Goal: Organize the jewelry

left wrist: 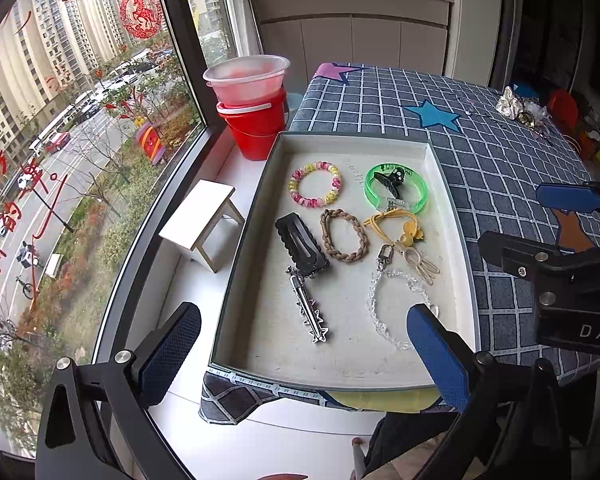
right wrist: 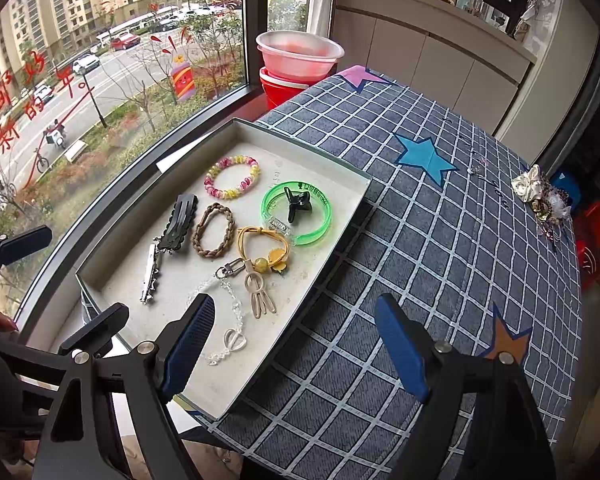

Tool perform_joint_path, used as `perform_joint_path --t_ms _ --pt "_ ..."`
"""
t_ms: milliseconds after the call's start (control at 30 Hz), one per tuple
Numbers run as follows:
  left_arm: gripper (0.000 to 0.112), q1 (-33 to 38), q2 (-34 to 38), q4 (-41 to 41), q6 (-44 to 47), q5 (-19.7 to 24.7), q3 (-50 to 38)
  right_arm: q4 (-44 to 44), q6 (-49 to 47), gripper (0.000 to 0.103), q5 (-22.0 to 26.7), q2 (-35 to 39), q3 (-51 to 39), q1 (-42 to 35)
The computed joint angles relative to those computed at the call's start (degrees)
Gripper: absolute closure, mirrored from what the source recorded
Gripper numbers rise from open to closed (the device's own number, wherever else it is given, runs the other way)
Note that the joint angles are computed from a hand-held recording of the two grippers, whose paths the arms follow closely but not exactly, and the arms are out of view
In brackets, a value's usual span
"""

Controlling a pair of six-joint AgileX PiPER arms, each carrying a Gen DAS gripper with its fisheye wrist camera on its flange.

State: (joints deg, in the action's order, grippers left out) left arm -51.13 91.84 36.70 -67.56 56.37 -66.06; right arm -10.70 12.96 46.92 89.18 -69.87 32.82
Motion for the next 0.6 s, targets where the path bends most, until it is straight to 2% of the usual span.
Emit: perform_joint_path --t_ms 600 --pt "0.009 0.2 -0.2 0.0 -0.2 -0.6 0.8 -0.5 1.1 0.019 -0.6 0.0 1.0 0.9"
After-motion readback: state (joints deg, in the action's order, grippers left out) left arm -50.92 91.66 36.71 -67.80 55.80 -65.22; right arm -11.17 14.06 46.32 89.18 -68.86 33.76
